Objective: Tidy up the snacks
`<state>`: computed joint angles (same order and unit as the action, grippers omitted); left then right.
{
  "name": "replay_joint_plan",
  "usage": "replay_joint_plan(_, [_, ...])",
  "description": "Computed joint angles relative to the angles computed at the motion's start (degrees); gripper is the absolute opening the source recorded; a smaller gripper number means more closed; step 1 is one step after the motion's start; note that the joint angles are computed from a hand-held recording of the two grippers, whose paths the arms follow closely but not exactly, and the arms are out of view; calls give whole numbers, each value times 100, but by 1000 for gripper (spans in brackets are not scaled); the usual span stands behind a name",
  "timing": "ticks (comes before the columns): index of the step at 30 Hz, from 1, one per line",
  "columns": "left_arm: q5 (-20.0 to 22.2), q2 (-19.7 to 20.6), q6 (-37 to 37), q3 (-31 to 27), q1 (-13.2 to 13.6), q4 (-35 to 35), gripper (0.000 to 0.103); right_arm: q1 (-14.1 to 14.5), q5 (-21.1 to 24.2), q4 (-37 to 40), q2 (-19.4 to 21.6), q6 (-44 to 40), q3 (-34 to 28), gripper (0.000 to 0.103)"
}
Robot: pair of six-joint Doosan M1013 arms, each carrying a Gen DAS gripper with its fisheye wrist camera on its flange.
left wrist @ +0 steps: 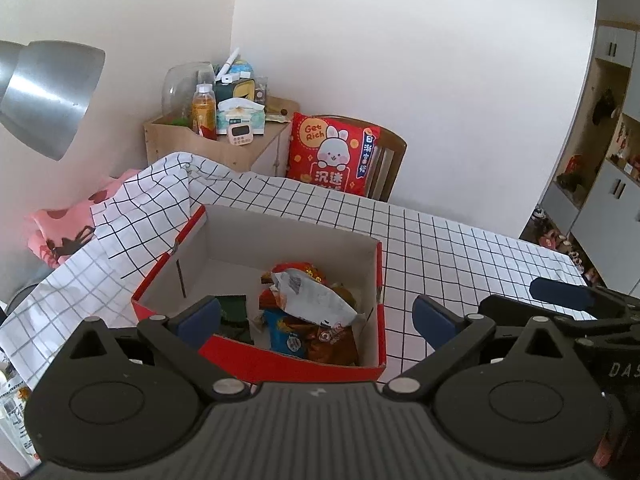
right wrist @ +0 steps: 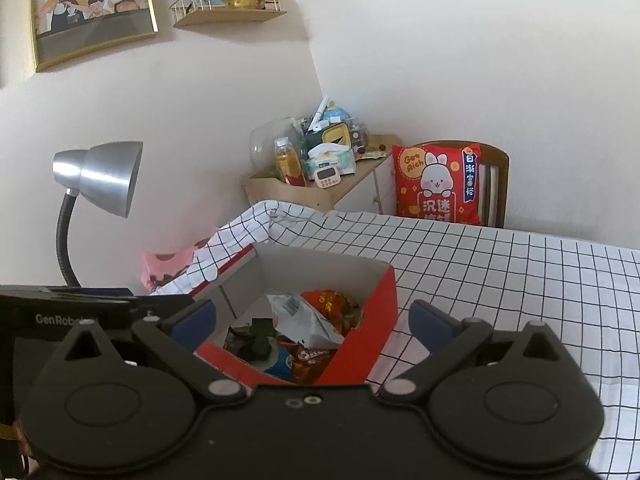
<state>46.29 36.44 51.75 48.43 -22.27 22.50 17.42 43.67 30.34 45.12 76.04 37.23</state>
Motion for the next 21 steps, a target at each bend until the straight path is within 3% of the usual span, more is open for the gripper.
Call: replay_joint_plan(21, [199, 43, -220, -109, -7, 124, 103, 43, 106, -226, 66, -115, -158, 103])
